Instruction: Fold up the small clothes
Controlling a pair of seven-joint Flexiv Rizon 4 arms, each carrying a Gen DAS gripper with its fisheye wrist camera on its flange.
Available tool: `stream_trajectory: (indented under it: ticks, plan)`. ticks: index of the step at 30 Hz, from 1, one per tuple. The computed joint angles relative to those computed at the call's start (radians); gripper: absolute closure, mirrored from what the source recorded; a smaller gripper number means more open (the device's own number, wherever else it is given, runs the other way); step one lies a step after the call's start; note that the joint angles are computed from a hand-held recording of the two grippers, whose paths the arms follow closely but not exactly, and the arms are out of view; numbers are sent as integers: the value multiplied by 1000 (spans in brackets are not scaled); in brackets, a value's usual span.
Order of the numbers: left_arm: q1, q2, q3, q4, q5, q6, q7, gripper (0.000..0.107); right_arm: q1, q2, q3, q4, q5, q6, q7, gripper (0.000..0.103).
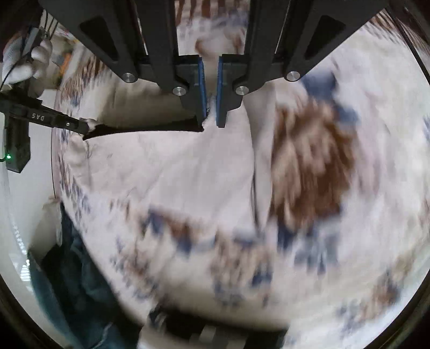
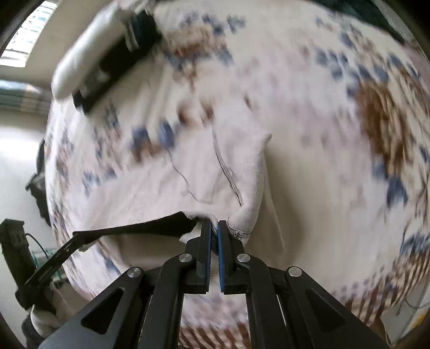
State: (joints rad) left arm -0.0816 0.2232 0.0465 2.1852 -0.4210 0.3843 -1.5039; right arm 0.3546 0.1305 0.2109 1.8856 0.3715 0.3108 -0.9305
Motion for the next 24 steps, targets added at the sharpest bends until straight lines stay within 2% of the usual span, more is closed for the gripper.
stream_trajectory:
  ticks: [2,4,6,7,8,11,14,17,18,19,20,21,22,24]
  plan:
    - [5,15,11,18,5,-57,-26,98,4,13,-1,22,33,-70,-37,97]
    - [13,41,33,44,-35,-104,-39,84,5,16,-8,29,64,-138,-71,94]
    - [29,75,49,61,-54,-110,-65,53,-4,26,-19,33,104,-201,-76,82]
    - [36,95,58,76,-81,-99,-78,49,-16,52,-23,49,124,-212,-71,67]
    - [46,107,65,89,-107,-78,-102,47,-25,76,-25,62,136,-207,-63,60]
    - [61,89,70,104,-180,-29,-129,45,-54,153,-33,110,162,-160,-13,59]
    - [65,28,44,104,-194,54,-152,45,-91,215,-51,175,189,-87,74,56]
    - [64,-21,15,80,-116,76,-217,48,-112,235,-62,239,233,-13,168,56]
    - [58,-24,7,78,-102,97,-232,56,-113,239,-62,259,241,13,186,56]
    - [52,-26,1,74,-82,116,-241,68,-111,246,-56,277,248,40,207,56]
    - [46,-26,-2,69,-64,120,-243,96,-105,252,-50,294,256,66,219,66]
    - [39,-18,-4,66,-48,128,-245,100,-96,258,-42,305,254,80,233,79]
    - [31,-7,-3,71,-47,150,-241,101,-84,262,-36,309,249,81,245,97]
    - [22,22,1,79,-31,189,-230,102,-67,274,-26,315,219,88,258,97]
